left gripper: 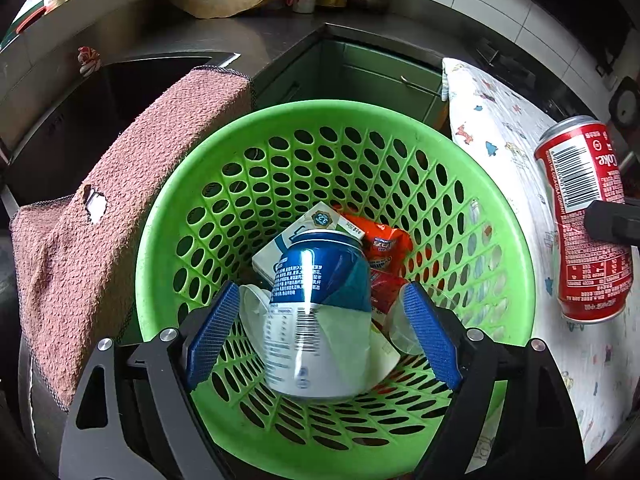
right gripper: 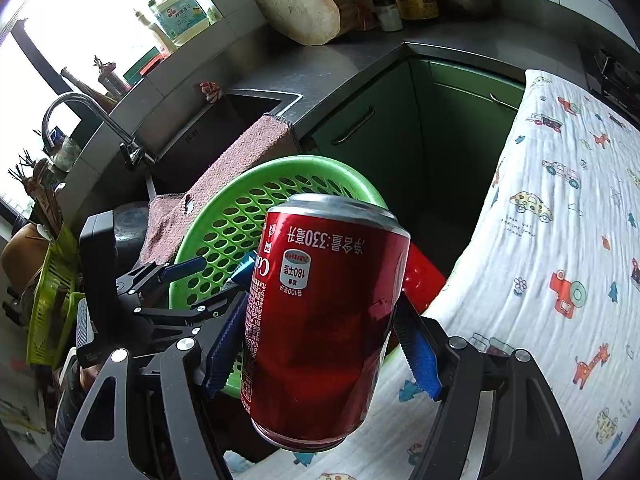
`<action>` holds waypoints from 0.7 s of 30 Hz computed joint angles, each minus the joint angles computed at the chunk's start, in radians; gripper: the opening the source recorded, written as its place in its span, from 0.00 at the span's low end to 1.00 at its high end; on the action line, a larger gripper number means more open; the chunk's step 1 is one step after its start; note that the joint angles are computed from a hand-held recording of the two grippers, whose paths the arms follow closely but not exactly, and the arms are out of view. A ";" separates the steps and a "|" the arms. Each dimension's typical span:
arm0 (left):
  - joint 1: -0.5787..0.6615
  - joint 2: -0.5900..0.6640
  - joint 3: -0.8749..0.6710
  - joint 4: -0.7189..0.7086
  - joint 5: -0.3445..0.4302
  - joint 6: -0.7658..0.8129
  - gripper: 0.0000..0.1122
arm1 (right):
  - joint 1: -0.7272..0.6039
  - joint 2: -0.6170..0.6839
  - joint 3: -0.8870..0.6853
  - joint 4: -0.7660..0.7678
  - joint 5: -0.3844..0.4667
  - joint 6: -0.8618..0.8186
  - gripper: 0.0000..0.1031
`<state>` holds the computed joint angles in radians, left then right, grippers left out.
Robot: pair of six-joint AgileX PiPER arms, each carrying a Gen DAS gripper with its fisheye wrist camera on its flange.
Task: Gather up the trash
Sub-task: 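Carry the blue-and-silver can and red cola can over the green basket, then open the left tool to drop the blue can while the right tool drops the cola can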
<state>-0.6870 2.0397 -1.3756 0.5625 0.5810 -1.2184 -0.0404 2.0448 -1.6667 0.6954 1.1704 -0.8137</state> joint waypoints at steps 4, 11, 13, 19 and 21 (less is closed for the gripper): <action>0.000 -0.018 0.026 0.014 -0.012 -0.027 0.75 | 0.031 0.015 -0.003 -0.012 -0.027 0.004 0.67; -0.001 -0.058 0.087 0.046 -0.036 -0.091 0.78 | 0.068 0.047 -0.017 -0.024 -0.054 0.027 0.67; -0.004 -0.068 0.099 0.056 -0.039 -0.107 0.79 | 0.069 0.053 -0.019 -0.021 -0.055 0.028 0.68; -0.028 -0.093 0.114 0.107 -0.015 -0.159 0.81 | 0.055 0.051 -0.009 0.002 -0.051 0.016 0.75; -0.041 -0.097 0.111 0.127 0.004 -0.175 0.82 | 0.050 0.042 -0.001 0.010 -0.052 0.007 0.75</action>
<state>-0.7276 1.9427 -1.2648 0.6892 0.5850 -1.3930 0.0095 2.0868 -1.6676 0.7051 1.1186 -0.8066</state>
